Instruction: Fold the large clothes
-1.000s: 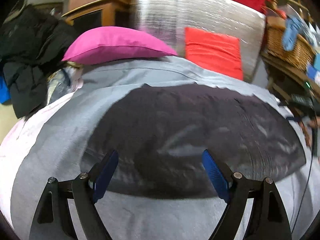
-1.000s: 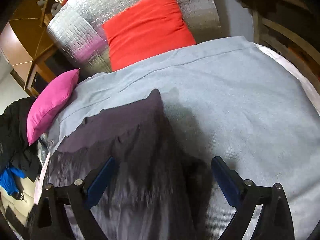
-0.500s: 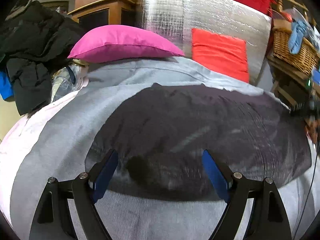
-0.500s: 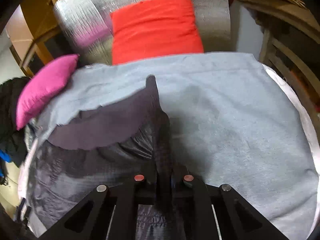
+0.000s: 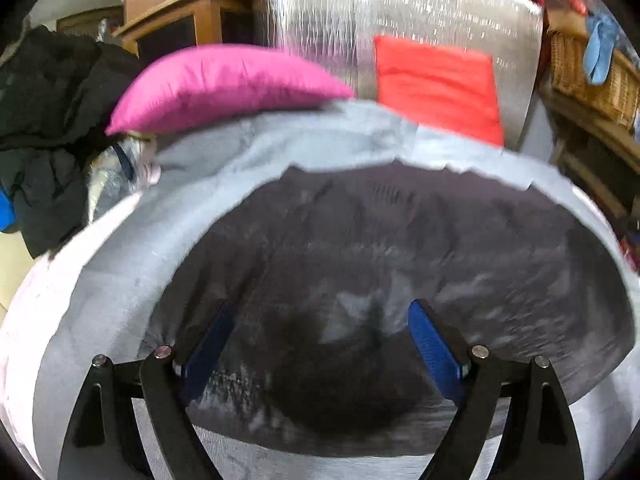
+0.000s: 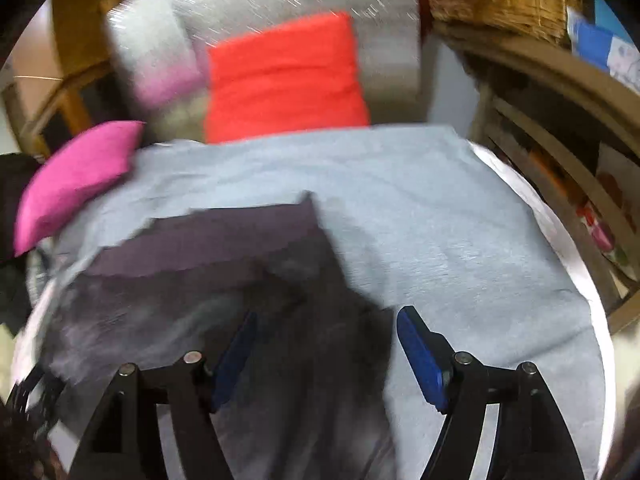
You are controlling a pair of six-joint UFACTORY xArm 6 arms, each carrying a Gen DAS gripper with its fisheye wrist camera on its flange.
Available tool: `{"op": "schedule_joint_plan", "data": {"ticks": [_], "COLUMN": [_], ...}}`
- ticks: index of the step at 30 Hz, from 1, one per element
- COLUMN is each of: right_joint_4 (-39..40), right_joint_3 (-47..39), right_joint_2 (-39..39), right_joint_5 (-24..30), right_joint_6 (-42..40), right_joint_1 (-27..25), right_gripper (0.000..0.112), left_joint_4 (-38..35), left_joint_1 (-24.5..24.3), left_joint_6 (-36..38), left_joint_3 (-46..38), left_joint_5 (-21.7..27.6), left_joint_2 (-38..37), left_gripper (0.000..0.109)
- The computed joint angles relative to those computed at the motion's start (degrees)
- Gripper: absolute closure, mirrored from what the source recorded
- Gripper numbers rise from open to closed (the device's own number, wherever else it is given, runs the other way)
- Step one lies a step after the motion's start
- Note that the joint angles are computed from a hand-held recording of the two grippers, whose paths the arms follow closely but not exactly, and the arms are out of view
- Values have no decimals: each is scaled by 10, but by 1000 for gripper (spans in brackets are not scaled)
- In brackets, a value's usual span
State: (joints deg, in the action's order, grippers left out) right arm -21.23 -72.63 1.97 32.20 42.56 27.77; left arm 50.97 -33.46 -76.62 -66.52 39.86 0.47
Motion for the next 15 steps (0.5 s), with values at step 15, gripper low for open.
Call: {"op": "schedule_joint_plan", "data": {"ticks": [15], "right_joint_4": [-306], "right_joint_3": [81], "right_joint_2": [8], "right_joint_5": [27], "right_joint_6": [241], "right_joint_1": [147], "right_gripper": [36], "left_joint_4": [0], "left_joint_1": [-38], "left_joint_6": [15], "left_joint_3": [-70], "left_joint_5": [46], "left_joint_2": [111], "left_gripper": [14]}}
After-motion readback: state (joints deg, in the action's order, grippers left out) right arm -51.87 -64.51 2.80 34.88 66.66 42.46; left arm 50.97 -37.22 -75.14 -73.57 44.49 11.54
